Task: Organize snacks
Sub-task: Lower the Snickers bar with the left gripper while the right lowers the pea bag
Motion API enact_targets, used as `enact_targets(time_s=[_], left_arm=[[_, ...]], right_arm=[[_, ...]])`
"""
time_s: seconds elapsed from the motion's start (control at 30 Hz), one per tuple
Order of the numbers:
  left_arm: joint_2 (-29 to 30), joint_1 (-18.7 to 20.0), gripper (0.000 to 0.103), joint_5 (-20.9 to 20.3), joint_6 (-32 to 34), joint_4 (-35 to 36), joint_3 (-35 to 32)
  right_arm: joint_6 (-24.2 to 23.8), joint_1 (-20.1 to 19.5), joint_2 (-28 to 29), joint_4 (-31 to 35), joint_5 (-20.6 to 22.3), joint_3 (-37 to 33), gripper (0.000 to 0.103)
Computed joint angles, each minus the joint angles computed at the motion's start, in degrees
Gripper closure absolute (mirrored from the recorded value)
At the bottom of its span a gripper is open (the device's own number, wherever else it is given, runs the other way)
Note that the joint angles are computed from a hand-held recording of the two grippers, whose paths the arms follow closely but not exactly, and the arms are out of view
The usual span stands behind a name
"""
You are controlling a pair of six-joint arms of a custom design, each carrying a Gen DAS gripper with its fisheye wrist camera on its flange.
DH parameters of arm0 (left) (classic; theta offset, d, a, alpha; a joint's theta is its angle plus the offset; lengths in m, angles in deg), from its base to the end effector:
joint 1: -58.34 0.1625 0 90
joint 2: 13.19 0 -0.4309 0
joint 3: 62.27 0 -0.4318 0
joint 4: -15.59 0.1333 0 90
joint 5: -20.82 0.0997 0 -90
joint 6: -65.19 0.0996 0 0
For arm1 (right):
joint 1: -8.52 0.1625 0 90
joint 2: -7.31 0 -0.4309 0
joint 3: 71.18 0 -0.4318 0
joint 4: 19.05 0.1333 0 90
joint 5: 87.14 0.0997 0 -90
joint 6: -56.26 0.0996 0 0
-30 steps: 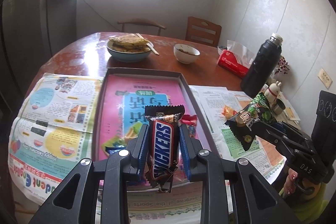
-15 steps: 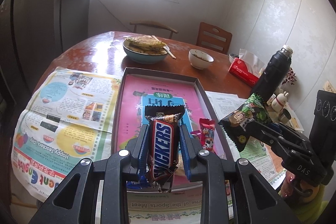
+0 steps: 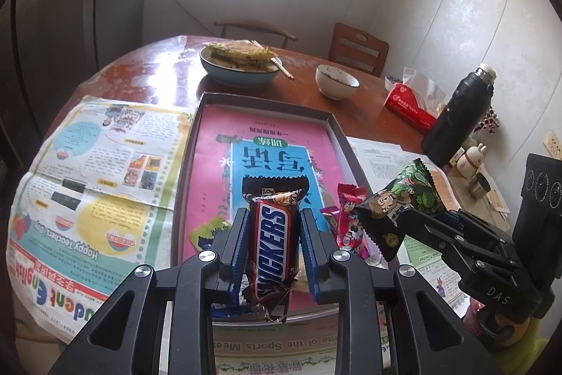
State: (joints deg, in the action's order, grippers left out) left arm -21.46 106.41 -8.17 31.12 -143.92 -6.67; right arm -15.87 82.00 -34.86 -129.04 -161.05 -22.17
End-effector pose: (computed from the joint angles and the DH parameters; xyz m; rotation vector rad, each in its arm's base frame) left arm -0.3904 -0.7645 -0.1001 -0.1052 2.2676 -1.1663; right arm -0.0923 -0.8769 0.3298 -1.4672 2.6756 -0.5529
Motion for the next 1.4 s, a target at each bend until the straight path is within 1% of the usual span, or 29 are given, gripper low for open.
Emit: enact_targets(time_s=[0.33,0.77,1.1,1.4], left_arm=[[2.2,1.1,0.074,-2.6,-0.2,4.0,-3.9],[4.6,1.9,0.074,-4.4,-0.1,9.1,-8.2],[4.8,2.4,0.074,-5.2,-0.7,10.8,-8.9],[4.9,2.5,0.074,-5.5,-1.1,11.3,-9.2]], right_arm=[[0.7,0.0,0.3,-1.4,-2.1,0.9,0.074],[1.1,0.2,1.3,-1.9,-3.9,0.4,0.074],[-0.4,0.6,1.5,-0.7,-5.9,0.7,0.074],[-1.3,0.8,1.3,-1.3,-7.6,1.6,0.074]])
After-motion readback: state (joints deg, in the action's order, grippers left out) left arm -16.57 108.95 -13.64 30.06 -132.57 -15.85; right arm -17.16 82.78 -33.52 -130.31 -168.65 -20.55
